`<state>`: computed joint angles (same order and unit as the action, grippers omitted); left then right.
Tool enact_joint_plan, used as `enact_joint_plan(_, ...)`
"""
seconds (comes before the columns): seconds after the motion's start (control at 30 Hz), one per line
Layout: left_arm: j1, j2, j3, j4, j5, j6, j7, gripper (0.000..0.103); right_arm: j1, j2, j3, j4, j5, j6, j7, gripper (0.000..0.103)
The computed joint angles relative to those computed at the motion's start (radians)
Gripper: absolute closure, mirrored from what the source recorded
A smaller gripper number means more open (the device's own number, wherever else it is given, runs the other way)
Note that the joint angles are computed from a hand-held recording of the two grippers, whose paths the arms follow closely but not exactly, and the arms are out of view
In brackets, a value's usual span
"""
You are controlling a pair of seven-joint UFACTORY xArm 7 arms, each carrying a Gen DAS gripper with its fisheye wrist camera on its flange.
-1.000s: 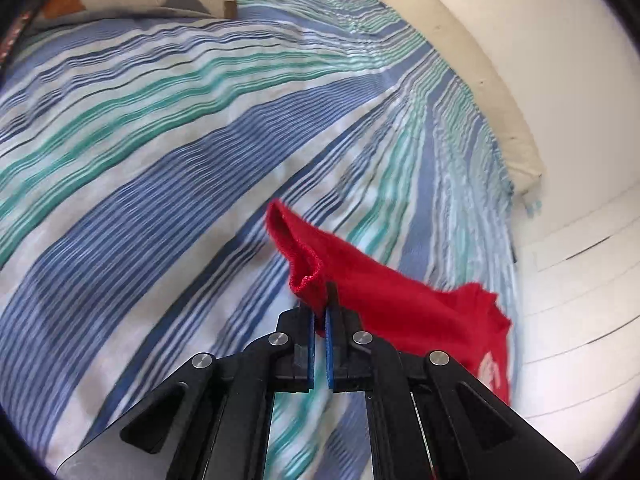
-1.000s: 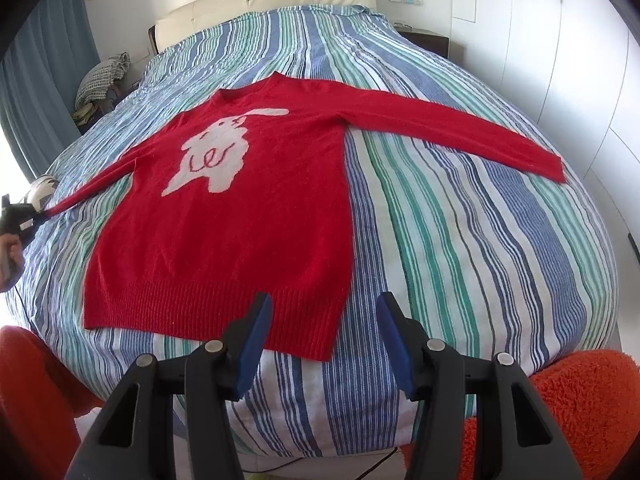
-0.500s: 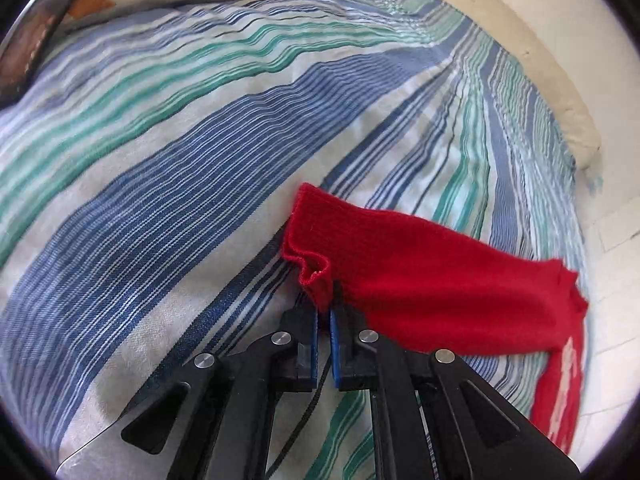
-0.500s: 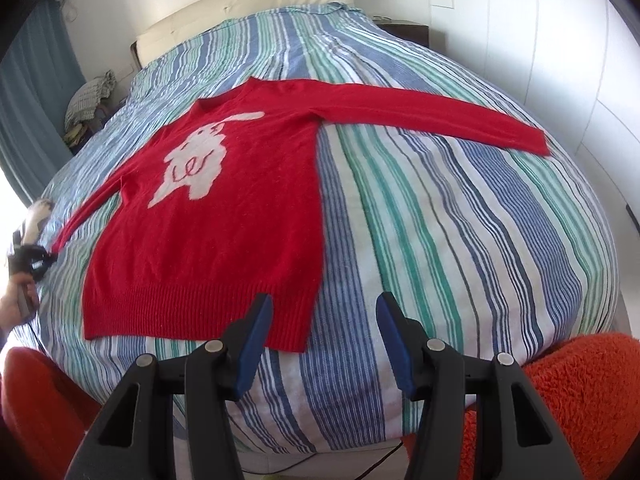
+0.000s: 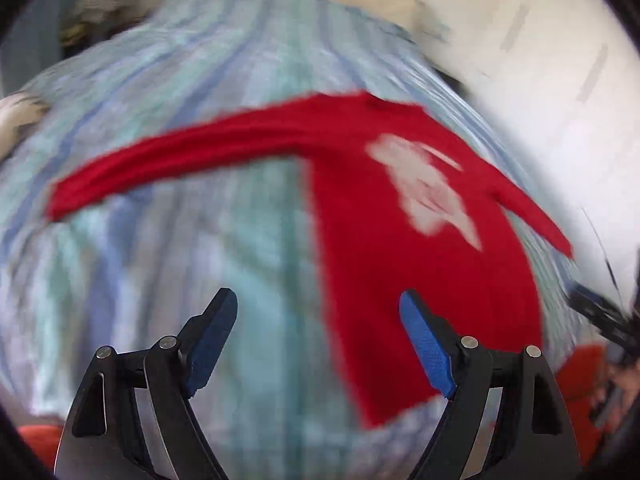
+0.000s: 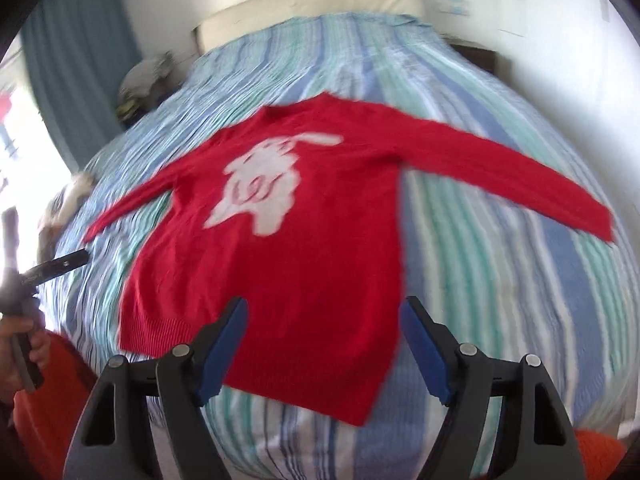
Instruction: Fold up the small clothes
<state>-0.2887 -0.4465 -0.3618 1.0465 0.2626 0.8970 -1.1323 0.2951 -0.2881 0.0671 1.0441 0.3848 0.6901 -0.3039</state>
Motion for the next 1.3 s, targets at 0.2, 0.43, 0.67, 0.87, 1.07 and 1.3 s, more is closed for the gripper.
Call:
enact_joint_plan(0.2,-0.090,0.283,-0.060,0.146,0.028,0.085,0.003,0.019,-0.011,0.066,0.030,-0.052,-0.056,0.110,0.091,0.029)
enact_joint_plan(0.43,-0.190,0.211,-0.027,0.116,0.076,0.100,-0.053,0.015,0.001,-0.054,-0.003,-0.153,-0.004,0.102,0.049,0.029)
enact_joint_plan(0.67,-0.087,0.051,-0.047,0.082,0.222,0.034,-0.194,0.010,0.006,-0.044,-0.164,-0.056,0.316,-0.008,-0.060,0.029)
enact_joint_plan(0.87,0.004,-0.025,-0.069,0.017,0.240,0.048,-0.244,0.010,-0.174,0.276,-0.274,0.295,0.438,0.065,0.045,0.029)
enact_joint_plan(1.07,0.000,-0.059,-0.083,-0.081,0.176,0.073,-0.257,0.010,-0.353,0.544,-0.287,0.518,0.552,0.221,0.221,0.029)
enact_joint_plan(1.3,0.023,-0.087,-0.082,-0.109,0.146,0.083,-0.280,0.010,-0.437,0.687,-0.200,0.656,0.546,0.197,0.255,0.037)
